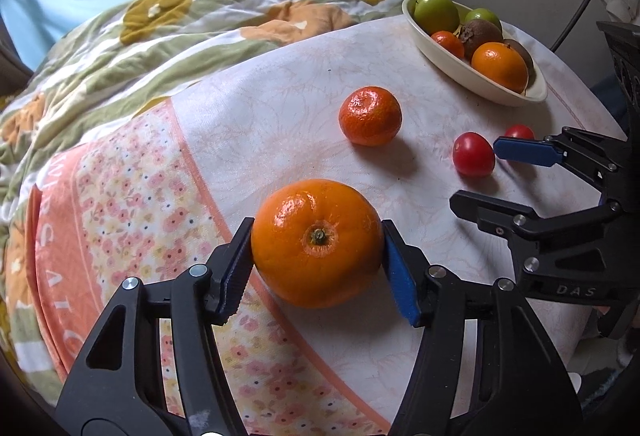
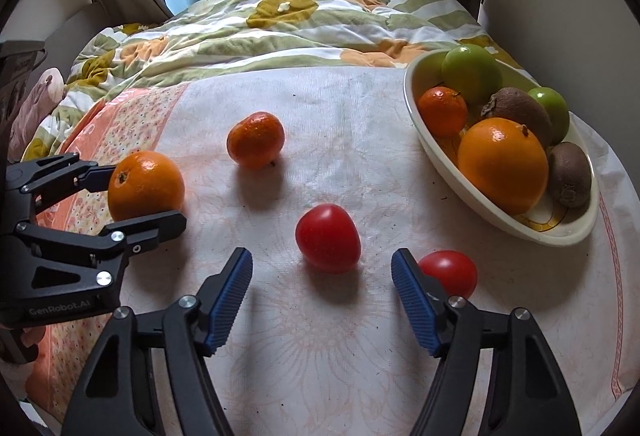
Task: Organize fruits
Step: 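Grasp an orange with the left tool while the right tool grasps a cherry tomato, then carry the orange and cherry tomato in both tools over the bowl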
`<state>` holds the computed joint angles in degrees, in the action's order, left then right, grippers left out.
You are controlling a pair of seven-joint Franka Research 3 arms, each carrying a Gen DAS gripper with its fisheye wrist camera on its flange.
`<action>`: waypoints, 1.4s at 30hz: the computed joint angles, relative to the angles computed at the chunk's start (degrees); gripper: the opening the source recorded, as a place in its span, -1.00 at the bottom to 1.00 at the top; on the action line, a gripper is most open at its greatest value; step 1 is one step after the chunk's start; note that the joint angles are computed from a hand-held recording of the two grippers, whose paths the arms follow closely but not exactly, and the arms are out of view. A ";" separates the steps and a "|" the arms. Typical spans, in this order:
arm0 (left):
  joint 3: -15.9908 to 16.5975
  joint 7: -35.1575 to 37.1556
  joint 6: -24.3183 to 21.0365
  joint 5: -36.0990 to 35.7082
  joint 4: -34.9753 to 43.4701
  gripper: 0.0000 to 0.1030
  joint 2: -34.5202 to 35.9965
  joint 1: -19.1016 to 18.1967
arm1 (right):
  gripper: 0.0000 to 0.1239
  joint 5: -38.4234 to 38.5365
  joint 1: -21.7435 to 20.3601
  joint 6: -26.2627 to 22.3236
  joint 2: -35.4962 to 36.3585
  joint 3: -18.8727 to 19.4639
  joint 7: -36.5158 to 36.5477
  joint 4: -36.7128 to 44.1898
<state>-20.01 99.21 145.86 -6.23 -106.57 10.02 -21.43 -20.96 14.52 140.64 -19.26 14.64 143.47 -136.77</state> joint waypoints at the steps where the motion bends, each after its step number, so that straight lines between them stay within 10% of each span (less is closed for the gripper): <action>1: 0.01 -0.08 0.01 -0.07 -0.32 0.24 -0.27 0.05 | 0.05 -0.22 -0.05 -0.05 0.23 0.03 -0.15 0.18; 28: 2.25 -5.98 -0.53 -2.88 -7.88 0.23 -9.86 -0.48 | -0.51 -1.17 0.74 1.19 -0.07 -0.73 1.25 1.32; 42: 0.92 -23.00 -3.32 6.62 0.54 0.23 -10.24 -3.67 | -0.51 9.34 -1.40 1.73 -12.20 -3.49 -15.35 -0.88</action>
<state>-19.10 76.20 142.54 0.38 -106.03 -0.22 -25.10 -11.62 13.12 142.36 -31.46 11.15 128.12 -137.65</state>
